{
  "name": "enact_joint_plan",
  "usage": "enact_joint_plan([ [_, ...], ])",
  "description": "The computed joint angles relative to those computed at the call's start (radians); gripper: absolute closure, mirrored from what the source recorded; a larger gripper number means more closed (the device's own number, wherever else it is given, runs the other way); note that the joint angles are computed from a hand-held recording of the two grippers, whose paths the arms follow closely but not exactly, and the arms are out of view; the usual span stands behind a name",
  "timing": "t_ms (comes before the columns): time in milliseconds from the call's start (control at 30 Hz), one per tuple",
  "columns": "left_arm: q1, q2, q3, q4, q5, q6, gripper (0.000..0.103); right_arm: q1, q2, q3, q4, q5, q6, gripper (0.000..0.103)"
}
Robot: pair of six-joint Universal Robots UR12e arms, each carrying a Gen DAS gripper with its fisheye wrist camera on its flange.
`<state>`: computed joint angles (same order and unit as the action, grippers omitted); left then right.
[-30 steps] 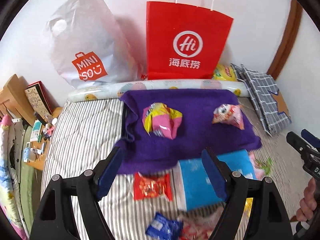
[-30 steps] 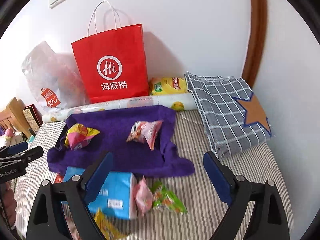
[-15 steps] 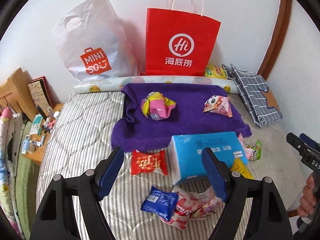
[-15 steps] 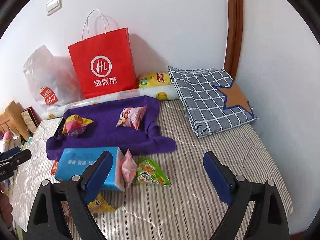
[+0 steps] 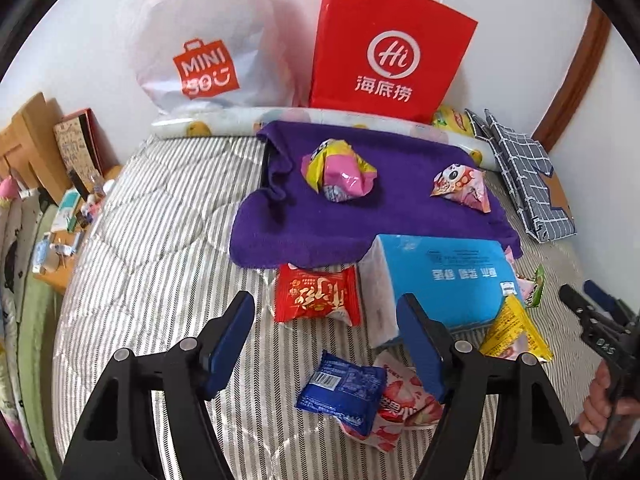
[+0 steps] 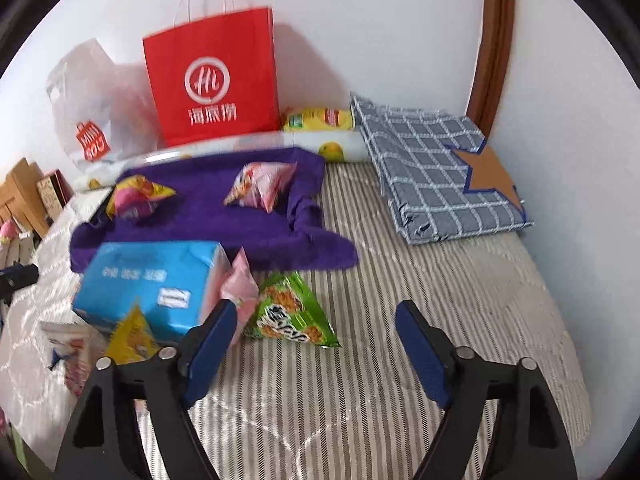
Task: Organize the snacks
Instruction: 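Grasp the green snack bag with the right tool, then lift the green bag with the right tool while the left tool grasps the red packet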
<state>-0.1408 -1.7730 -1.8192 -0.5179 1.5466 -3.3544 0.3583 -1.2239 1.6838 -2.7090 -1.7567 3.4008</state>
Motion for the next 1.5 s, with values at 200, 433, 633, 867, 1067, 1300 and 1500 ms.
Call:
enact_joint_plan([
  [200, 0.006, -0.011, -0.002, -0.026, 0.03, -0.006, 0.029, -0.028, 0.03, -0.001, -0.003, 0.087, 0.03, 0.038],
  [433, 0.016, -0.014, -0.014, -0.019, 0.039, -0.019, 0.029, -0.04, 0.059, -0.017, -0.014, 0.142, 0.021, 0.038],
  [633, 0.02, -0.017, -0.016, -0.02, 0.034, -0.031, 0.029, -0.049, 0.067, -0.017, -0.012, 0.18, 0.046, 0.038],
  [867, 0.02, -0.008, -0.027, -0.005, 0.028, -0.028, 0.029, -0.045, 0.033, 0.012, -0.028, 0.161, 0.033, 0.06],
  [1067, 0.028, 0.003, -0.046, 0.003, 0.023, -0.035, 0.029, -0.047, -0.022, 0.072, -0.053, 0.158, 0.052, 0.06],
  [1300, 0.031, 0.006, -0.06, 0.006, 0.003, -0.047, 0.029, -0.038, -0.057, 0.125, -0.075, 0.18, 0.084, 0.062],
  [1500, 0.027, 0.003, -0.063, 0.008, -0.008, -0.041, 0.029, -0.032, -0.076, 0.15, -0.065, 0.157, 0.071, 0.061],
])
